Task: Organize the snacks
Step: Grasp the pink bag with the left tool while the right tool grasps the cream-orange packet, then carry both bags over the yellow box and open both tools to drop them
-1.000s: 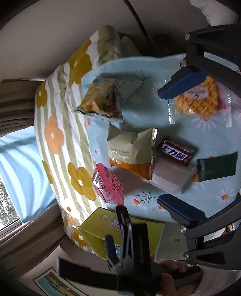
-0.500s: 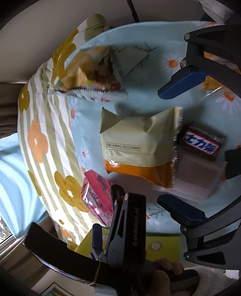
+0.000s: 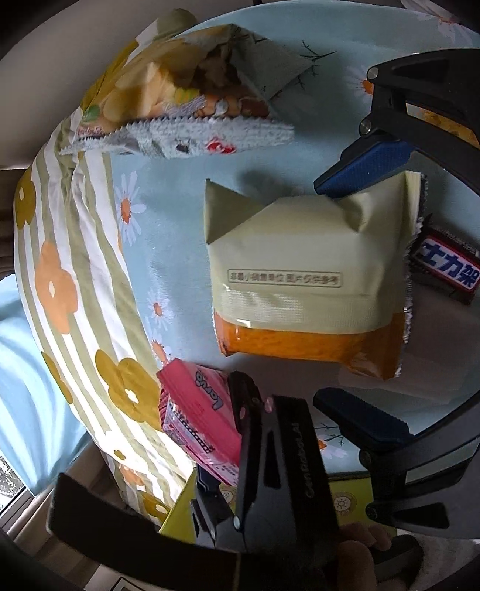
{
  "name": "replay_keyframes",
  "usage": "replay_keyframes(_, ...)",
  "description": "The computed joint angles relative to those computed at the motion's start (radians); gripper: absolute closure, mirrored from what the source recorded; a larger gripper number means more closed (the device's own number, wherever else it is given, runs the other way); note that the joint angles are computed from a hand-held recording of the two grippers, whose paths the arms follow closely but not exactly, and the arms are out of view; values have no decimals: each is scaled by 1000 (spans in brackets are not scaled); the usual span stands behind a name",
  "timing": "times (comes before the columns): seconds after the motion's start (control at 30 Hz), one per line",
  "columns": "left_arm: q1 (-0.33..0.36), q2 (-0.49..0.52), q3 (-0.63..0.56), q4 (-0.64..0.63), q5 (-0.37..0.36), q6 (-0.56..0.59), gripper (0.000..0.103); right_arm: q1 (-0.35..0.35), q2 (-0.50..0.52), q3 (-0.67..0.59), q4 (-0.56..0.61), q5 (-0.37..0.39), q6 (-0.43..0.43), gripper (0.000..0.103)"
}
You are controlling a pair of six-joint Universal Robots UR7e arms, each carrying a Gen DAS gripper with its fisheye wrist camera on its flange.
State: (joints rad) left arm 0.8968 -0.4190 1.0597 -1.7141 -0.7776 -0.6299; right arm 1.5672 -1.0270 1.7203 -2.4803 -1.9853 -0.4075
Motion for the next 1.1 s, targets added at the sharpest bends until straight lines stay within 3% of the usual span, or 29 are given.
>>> replay_keyframes(0.33, -20, -24, 37, -24, 10, -21, 37, 11, 21, -5, -26, -11, 3, 6)
replay_keyframes(0.43, -25, -36, 53, -28, 12, -37, 37, 12, 29, -10, -25, -25, -8, 23)
replay_keyframes(0.7, -49, -77, 109, -39, 27, -87, 37, 11, 7, 12, -33, -4, -31, 34)
replay_keyframes(1.1, -163, -194, 217, -32, 105, -233, 37, 40, -114, 86, -18, 93, -111, 36)
